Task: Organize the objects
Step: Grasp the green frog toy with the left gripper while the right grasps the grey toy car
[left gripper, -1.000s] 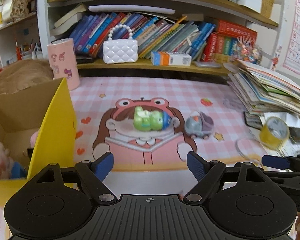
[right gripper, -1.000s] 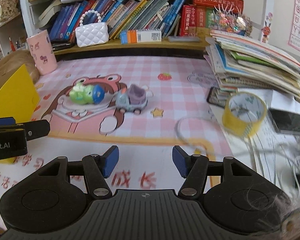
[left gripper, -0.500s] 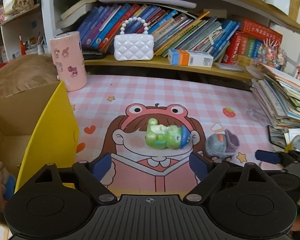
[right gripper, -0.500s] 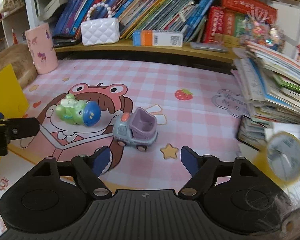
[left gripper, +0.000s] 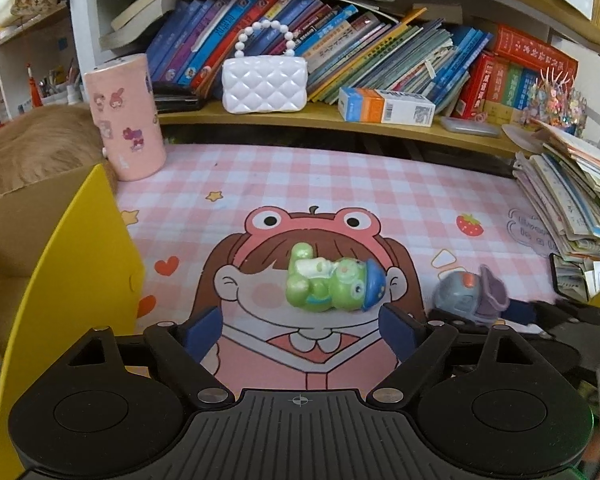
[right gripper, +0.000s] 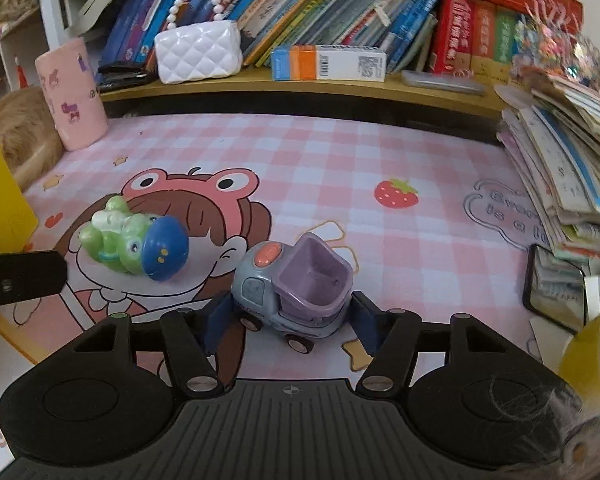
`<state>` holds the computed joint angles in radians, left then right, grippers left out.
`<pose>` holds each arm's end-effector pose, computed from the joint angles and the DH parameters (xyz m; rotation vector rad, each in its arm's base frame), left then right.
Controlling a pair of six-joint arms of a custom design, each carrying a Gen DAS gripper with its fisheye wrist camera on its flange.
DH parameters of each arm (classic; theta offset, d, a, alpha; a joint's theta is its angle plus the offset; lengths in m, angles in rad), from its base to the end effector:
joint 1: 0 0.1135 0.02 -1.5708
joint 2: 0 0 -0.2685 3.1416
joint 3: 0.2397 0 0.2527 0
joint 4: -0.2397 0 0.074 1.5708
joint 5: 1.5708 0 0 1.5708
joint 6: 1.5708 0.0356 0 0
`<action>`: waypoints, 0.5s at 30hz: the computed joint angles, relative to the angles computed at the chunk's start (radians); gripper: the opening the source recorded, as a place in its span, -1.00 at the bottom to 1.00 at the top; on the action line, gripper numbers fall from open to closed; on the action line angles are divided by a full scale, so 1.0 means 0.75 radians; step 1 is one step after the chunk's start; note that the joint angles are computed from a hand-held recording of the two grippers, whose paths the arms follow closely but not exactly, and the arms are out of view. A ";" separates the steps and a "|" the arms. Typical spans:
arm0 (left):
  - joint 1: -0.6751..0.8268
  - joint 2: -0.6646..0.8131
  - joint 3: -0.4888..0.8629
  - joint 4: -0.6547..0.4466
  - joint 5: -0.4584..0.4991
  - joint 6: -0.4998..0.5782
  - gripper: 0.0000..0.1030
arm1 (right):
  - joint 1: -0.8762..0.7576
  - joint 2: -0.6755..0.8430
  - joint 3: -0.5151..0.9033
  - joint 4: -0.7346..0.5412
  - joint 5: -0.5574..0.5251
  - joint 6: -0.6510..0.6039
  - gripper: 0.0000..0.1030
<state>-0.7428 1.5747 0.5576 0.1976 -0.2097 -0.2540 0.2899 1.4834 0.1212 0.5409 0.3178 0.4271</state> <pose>0.2079 -0.1808 0.1252 0.4795 2.3302 -0.2284 0.1752 0.0407 0.0743 0.3069 2.3197 -0.0282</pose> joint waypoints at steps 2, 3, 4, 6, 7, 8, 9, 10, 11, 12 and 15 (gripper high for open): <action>-0.006 0.026 0.016 0.014 0.003 0.000 0.71 | -0.005 -0.109 -0.033 -0.069 0.022 0.009 0.16; -0.009 0.043 0.026 0.020 0.004 -0.001 0.72 | -0.004 -0.172 -0.049 -0.113 0.036 0.013 0.16; -0.012 0.061 0.036 0.029 0.010 -0.001 0.72 | -0.004 -0.242 -0.066 -0.163 0.049 0.013 0.16; -0.015 0.103 0.058 0.046 0.032 0.004 0.72 | -0.002 -0.371 -0.090 -0.269 0.073 0.014 0.16; -0.022 0.133 0.075 0.053 0.038 0.006 0.73 | -0.001 -0.435 -0.099 -0.322 0.082 0.015 0.17; -0.028 0.158 0.090 0.056 0.041 0.009 0.73 | 0.000 -0.491 -0.108 -0.367 0.088 0.018 0.17; -0.036 0.187 0.106 0.062 0.041 0.013 0.74 | -0.001 -0.553 -0.116 -0.419 0.091 0.020 0.17; -0.044 0.215 0.121 0.071 0.041 0.021 0.75 | 0.000 -0.616 -0.121 -0.477 0.093 0.027 0.17; -0.052 0.240 0.135 0.081 0.034 0.029 0.76 | -0.001 -0.664 -0.123 -0.523 0.089 0.034 0.17; -0.060 0.265 0.148 0.094 0.020 0.041 0.77 | -0.002 -0.706 -0.123 -0.566 0.083 0.042 0.17; -0.070 0.349 0.201 0.124 -0.034 0.086 0.77 | 0.006 -0.798 -0.118 -0.671 0.079 0.068 0.17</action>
<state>-0.7953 1.8367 0.7083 0.2904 -0.2353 -0.1898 0.2945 0.8846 0.0324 0.0375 0.3773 0.4782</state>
